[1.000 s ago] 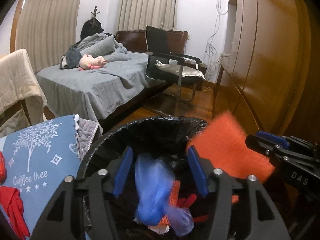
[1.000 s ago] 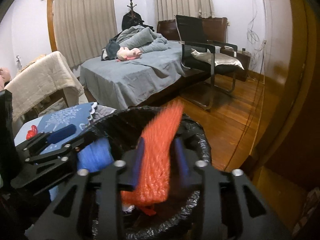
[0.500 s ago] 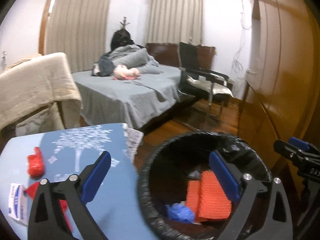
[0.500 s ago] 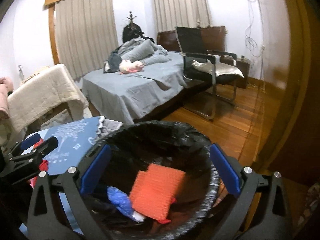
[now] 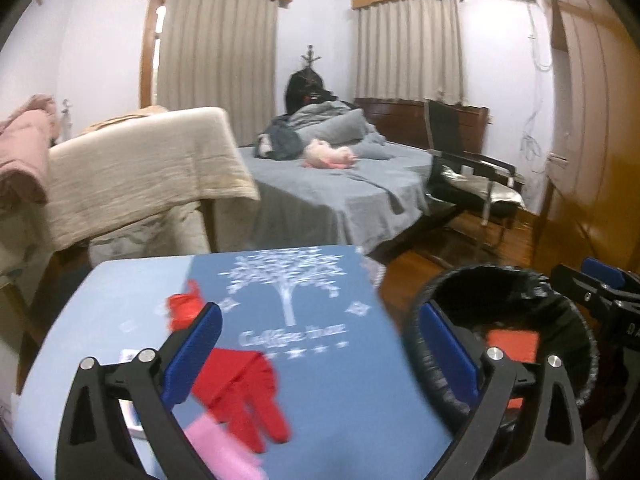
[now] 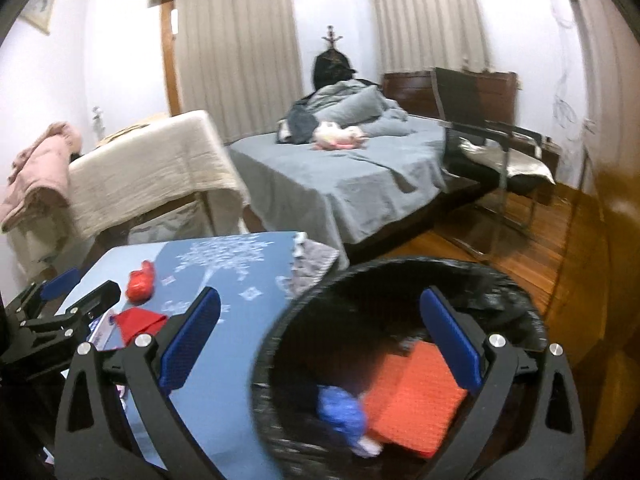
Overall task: Collect trash
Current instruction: 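Move back to the table and grasp the white alcohol pads box with the left tool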
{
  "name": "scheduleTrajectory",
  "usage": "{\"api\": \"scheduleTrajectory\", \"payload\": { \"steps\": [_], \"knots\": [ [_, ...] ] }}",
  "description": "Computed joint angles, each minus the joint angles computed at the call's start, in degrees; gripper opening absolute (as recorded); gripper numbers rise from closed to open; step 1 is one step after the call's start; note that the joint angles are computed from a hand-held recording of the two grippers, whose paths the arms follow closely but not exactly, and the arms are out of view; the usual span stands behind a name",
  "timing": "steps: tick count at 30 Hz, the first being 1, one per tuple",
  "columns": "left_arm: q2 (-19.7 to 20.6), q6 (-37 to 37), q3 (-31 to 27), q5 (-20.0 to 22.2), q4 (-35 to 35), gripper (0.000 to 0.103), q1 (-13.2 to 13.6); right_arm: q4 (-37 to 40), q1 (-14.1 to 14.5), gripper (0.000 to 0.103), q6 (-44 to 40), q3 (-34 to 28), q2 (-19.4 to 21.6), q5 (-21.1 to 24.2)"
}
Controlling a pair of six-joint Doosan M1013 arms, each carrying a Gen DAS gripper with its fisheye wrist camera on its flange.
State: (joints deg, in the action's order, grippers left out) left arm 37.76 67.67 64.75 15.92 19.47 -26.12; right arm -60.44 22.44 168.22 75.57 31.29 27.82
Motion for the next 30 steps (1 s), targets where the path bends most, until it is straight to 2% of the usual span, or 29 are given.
{"api": "scheduleTrajectory", "payload": {
  "steps": [6, 14, 21, 30],
  "knots": [
    [-1.3, -14.2, 3.0, 0.2, 14.4, 0.097, 2.0, 3.8, 1.7, 0.097, -5.2, -4.5, 3.2, -1.4],
    [-1.3, -21.6, 4.7, 2.2, 21.2, 0.097, 4.8, 13.6, 3.0, 0.097, -16.3, -11.4, 7.9, -1.3],
    [0.5, -21.8, 3.8, 6.7, 20.1, 0.097, 6.6, 21.6, 3.5, 0.097, -24.8, -16.8, 11.9, 0.8],
    [3.0, -16.3, 1.6, 10.1, 11.0, 0.096, 7.9, 27.5, 3.6, 0.097, -31.5, -21.1, 15.2, 3.1]
  ]
}}
